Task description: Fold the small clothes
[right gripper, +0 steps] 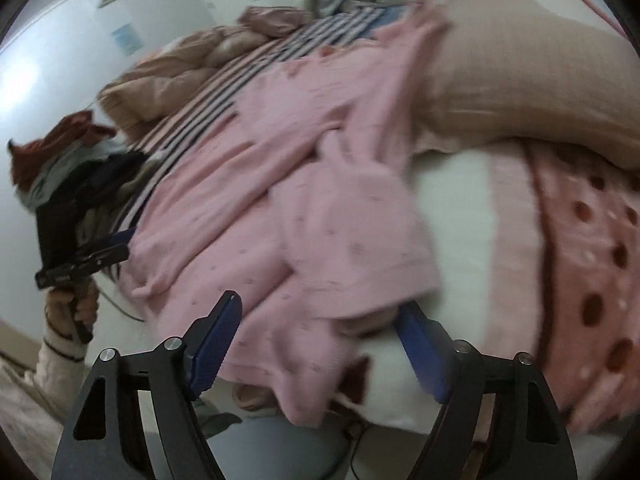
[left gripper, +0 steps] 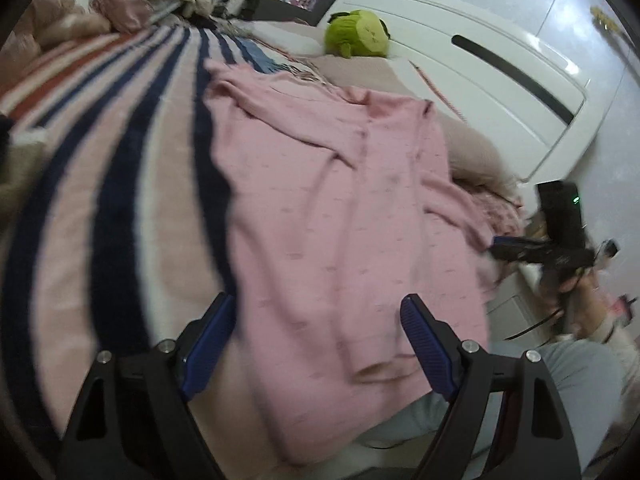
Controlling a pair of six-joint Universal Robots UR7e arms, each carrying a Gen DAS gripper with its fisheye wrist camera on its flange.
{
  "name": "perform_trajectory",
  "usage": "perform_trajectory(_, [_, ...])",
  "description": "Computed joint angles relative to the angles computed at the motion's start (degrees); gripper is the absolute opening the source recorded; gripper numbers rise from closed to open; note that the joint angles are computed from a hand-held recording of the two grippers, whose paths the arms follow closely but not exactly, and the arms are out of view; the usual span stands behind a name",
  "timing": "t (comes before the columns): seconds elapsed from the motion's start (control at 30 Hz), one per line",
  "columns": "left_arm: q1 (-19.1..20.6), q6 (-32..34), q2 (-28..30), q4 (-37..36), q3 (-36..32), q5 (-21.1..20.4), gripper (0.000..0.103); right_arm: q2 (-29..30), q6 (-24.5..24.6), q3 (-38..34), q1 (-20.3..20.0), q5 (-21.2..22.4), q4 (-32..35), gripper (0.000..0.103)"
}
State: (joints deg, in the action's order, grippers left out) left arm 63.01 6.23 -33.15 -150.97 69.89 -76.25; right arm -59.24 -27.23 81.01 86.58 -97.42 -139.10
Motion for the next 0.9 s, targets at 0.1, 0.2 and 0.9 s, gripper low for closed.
perform_trajectory(0.1, [-1.33, 0.50, 2.65, -0.22, -2.27, 3.92, 0.080, 2.31, -1.37, -1.00, 0.86, -0.60, -0.91, 0.067])
perform_trajectory(0.2, [-2.41, -0.10, 4.24, -0.04, -3.77, 7.79, 0.060, 4.34, -2.56, -2.58, 1.89, -2.82, -2.48, 0.029])
perform_trajectory(0.9, [-6.29, 5.07, -8.24, -19.26, 10.54, 7.09, 0.006, -5.26, -1.22, 6.68, 3.95, 9.37, -10.47, 0.006])
